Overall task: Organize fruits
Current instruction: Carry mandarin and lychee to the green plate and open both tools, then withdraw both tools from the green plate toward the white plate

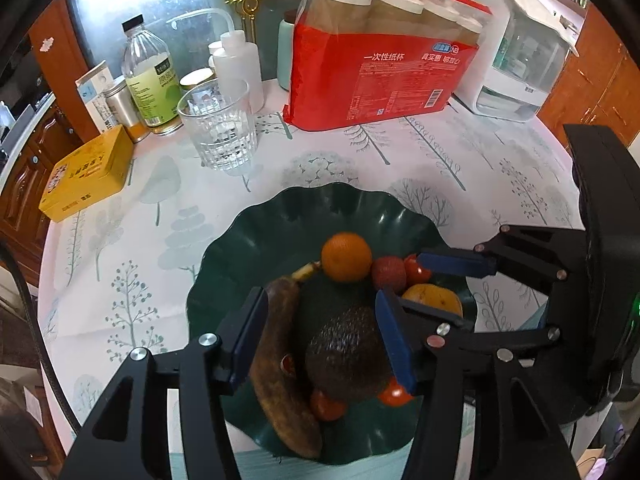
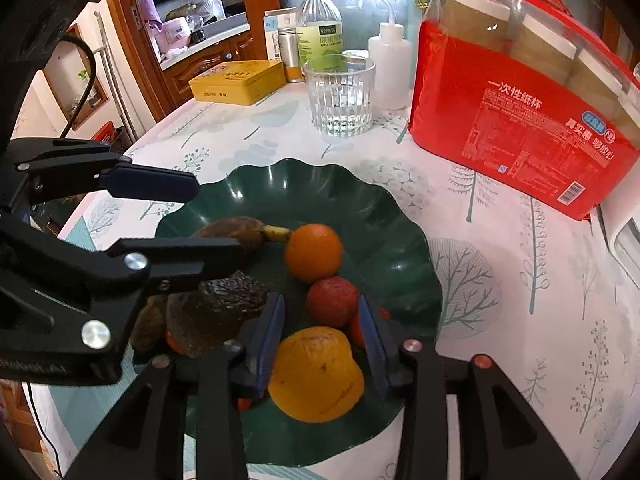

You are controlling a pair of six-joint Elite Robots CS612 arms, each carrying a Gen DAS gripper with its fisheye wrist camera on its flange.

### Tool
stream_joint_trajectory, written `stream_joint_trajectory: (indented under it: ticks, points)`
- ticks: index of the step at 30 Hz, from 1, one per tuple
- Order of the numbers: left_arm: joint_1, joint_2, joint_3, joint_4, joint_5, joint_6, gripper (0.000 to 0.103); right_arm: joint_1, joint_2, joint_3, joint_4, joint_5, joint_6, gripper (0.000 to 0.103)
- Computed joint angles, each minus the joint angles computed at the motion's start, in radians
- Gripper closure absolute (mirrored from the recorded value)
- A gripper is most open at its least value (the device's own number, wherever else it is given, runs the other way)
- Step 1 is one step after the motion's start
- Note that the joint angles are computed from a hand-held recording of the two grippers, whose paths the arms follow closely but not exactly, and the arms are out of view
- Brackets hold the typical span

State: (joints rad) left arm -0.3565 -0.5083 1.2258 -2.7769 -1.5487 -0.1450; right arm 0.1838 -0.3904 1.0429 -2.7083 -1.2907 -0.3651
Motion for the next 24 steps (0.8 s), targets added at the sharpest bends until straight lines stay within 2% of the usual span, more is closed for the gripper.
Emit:
stream_joint_trajectory:
  ticks: [4, 12, 16, 24]
  points:
    - [-0.001, -0.022, 0.038, -0.023, 0.011, -0.013, 0.042, 0.0, -0.011, 0.016, -0.012, -0.004, -0.001, 0.064]
    - [-0.007, -0.065, 0.116, -0.063, 0.038, -0.045, 0.037, -0.001, -0.049, 0.079, -0.062, -0.022, 0.008, 0.064]
    - [-0.017, -0.092, 0.166, -0.099, 0.064, -0.061, 0.028, -0.006, -0.079, 0.13, -0.085, -0.026, 0.007, 0.064]
    - [-0.039, -0.154, 0.281, -0.164, 0.08, -0.106, 0.026, -0.019, -0.143, 0.245, -0.137, -0.016, 0.011, 0.064]
